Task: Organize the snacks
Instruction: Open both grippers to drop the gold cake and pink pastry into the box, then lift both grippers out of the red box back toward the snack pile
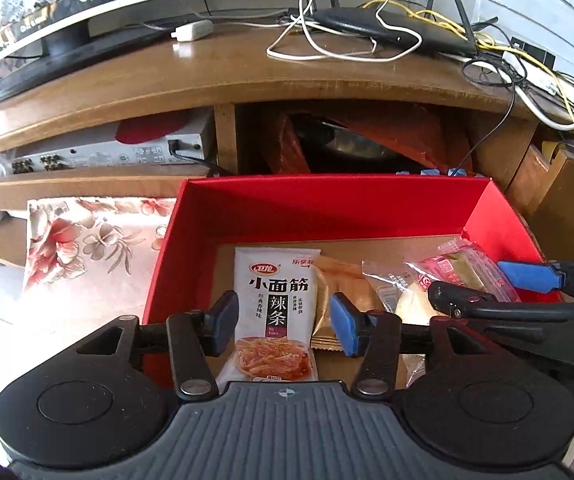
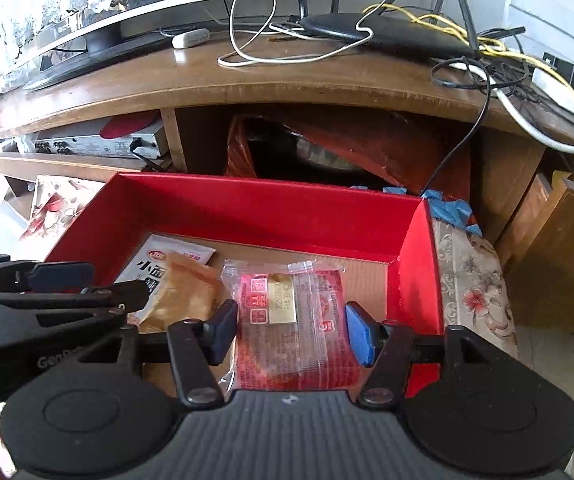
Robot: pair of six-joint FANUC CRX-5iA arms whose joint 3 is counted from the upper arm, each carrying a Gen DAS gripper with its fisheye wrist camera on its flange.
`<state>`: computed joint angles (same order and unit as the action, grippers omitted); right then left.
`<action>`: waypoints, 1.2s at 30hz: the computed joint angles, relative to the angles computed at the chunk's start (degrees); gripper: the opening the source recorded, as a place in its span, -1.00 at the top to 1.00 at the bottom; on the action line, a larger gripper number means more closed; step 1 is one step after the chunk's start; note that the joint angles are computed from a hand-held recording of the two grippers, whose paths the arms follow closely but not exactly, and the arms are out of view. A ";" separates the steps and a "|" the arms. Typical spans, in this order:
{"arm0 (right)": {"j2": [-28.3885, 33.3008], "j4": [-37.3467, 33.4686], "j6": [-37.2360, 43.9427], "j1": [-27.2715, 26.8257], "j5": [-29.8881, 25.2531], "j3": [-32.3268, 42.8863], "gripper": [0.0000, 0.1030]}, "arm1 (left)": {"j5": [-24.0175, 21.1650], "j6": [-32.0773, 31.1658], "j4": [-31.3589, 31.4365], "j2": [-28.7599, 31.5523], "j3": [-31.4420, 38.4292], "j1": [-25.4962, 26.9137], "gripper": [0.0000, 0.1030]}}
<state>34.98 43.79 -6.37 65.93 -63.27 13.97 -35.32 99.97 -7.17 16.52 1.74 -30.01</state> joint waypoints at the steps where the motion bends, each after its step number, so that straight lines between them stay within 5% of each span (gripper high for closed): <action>1: 0.09 0.05 0.16 0.04 -0.50 0.20 -0.13 | 0.43 -0.36 0.35 -0.34 -0.39 0.04 -0.23; 17: -2.41 2.37 -3.38 2.92 -3.89 -1.24 -0.14 | 3.49 -1.33 -3.98 -7.31 -5.91 -1.65 -0.37; 36: -4.22 0.71 -6.32 8.37 -6.32 -2.32 -0.16 | 4.87 -8.28 1.85 -15.22 -15.47 -0.78 -0.43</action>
